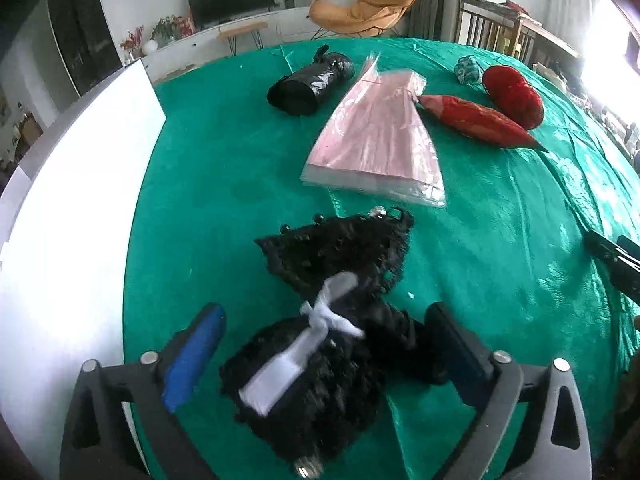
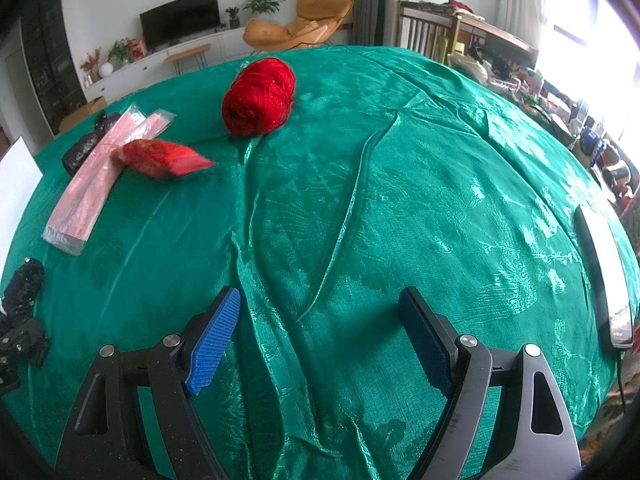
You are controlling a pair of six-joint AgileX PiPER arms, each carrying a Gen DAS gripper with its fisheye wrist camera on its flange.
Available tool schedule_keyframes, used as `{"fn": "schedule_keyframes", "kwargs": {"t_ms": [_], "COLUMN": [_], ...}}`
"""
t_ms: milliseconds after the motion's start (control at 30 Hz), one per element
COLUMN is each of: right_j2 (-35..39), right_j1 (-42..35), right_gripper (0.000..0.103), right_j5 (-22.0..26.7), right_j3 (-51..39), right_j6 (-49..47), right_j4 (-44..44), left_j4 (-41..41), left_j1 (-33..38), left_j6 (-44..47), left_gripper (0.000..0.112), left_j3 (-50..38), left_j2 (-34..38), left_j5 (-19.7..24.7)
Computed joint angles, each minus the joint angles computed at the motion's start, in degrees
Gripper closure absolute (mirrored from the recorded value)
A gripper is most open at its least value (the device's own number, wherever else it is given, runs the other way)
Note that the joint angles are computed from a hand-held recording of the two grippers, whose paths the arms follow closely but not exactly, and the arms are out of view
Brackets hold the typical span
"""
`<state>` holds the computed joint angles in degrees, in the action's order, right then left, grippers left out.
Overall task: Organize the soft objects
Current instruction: 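Lift the black lace garment with the left tool and hold it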
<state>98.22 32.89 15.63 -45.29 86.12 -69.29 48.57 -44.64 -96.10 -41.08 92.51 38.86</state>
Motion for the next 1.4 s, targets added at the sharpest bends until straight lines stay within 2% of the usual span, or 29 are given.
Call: {"fn": "schedule_keyframes", "kwargs": {"t_ms": [100, 200, 300, 1400], "right_j2": [0.0, 0.0, 0.0, 0.0], "right_j1": [0.0, 0.0, 0.0, -0.2], "right_gripper": [0.02, 0.02, 0.02, 0.019], "right_j5": [0.0, 0.0, 0.0, -0.5], "right_j3": [0.0, 0.0, 0.0, 0.1], "right_j6": [0.1, 0.1, 0.1, -0.8], "right_j4": [-0.1, -0.1, -0.1, 0.4], "left_j4": [4.0, 10.4, 13.6, 13.8], "left_j1": [2.8, 1.6, 0.9, 1.1], "left_j6": [-4.9, -13.4, -17.3, -17.3], "left_gripper": [0.009, 0.009, 0.009, 0.009], "left_j3": [2.7, 4.2, 4.4, 4.1], "left_j2": [-0.1, 0.6, 1.6, 1.9], "left_j5": [-5.4, -4.3, -3.8, -3.9]}}
